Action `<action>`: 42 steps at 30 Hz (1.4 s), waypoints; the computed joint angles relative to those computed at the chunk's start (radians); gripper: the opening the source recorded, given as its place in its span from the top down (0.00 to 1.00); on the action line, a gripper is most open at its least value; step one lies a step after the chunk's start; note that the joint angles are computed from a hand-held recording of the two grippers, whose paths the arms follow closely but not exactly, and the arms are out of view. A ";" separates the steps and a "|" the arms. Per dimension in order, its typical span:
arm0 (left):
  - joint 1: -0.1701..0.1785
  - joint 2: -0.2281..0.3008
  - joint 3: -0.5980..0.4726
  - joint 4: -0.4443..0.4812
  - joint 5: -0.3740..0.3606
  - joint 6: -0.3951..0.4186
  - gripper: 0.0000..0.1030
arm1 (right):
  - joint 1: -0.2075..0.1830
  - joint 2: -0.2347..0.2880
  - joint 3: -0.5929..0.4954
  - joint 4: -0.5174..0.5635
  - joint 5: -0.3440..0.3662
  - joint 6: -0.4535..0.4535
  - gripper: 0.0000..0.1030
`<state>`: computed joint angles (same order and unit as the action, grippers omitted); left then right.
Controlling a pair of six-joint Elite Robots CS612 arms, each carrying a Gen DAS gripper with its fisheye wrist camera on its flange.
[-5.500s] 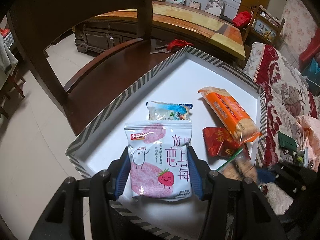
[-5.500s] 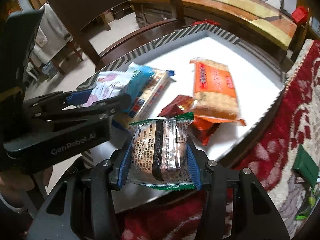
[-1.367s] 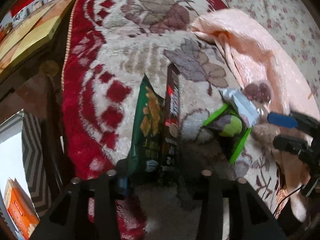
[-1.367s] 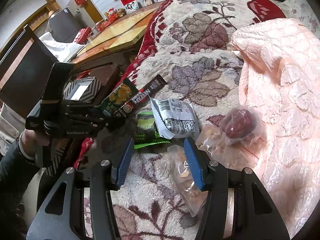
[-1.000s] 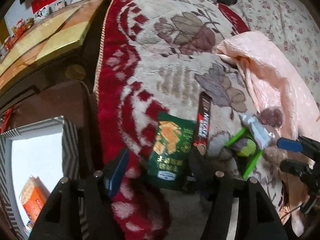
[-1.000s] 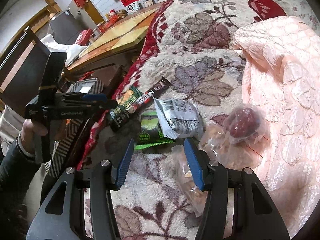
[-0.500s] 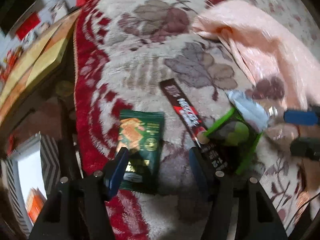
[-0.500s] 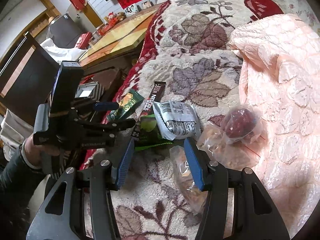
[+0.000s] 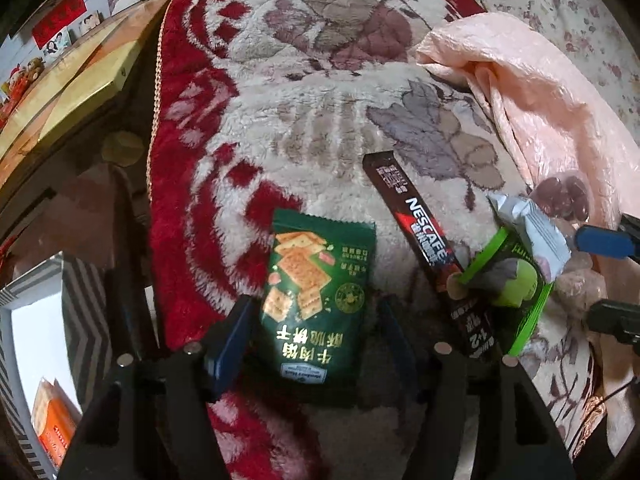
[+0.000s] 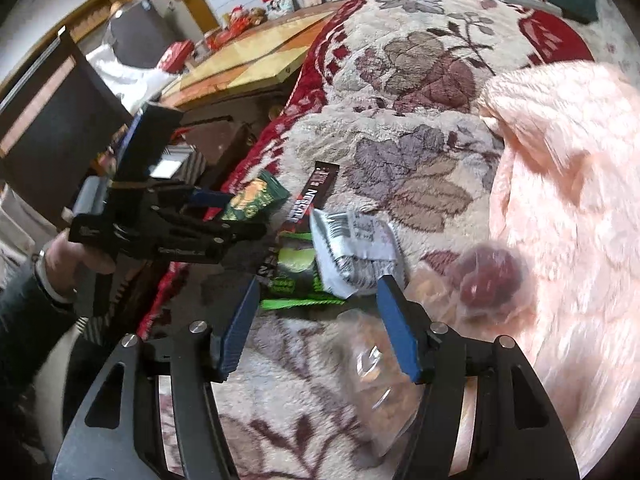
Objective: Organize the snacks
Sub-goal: 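Grasp the green cracker packet with the left tool while the right tool grasps the silver sachet, then carry the green cracker packet and silver sachet over the white tray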
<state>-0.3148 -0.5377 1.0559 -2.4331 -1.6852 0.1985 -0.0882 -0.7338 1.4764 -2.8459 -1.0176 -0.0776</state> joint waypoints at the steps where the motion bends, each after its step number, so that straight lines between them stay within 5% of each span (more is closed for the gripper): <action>1: 0.000 0.000 0.001 -0.003 0.001 -0.004 0.32 | 0.000 0.005 -0.011 0.021 0.000 -0.008 0.40; 7: 0.002 0.006 -0.007 -0.003 0.002 -0.026 0.26 | -0.006 0.042 -0.092 0.138 -0.009 -0.003 0.40; 16: -0.008 0.010 -0.007 -0.012 0.032 -0.067 0.20 | 0.013 0.069 -0.132 0.158 -0.041 -0.025 0.37; 18: -0.010 0.011 -0.012 0.000 0.030 -0.067 0.24 | 0.006 0.079 -0.137 0.144 -0.004 -0.013 0.39; 23: -0.013 -0.005 0.013 -0.022 0.019 -0.028 0.54 | -0.006 0.074 -0.121 0.132 0.022 -0.028 0.56; 27: -0.013 -0.018 0.042 -0.054 0.018 -0.043 0.56 | -0.013 0.060 -0.093 0.101 0.024 -0.018 0.67; 42: 0.005 -0.114 0.197 -0.195 -0.042 -0.155 0.56 | -0.022 -0.015 0.040 -0.077 0.084 0.037 0.71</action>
<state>-0.3101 -0.6518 1.2533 -2.6277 -1.7274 0.0438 -0.1100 -0.7484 1.5159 -2.9229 -0.9339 -0.0411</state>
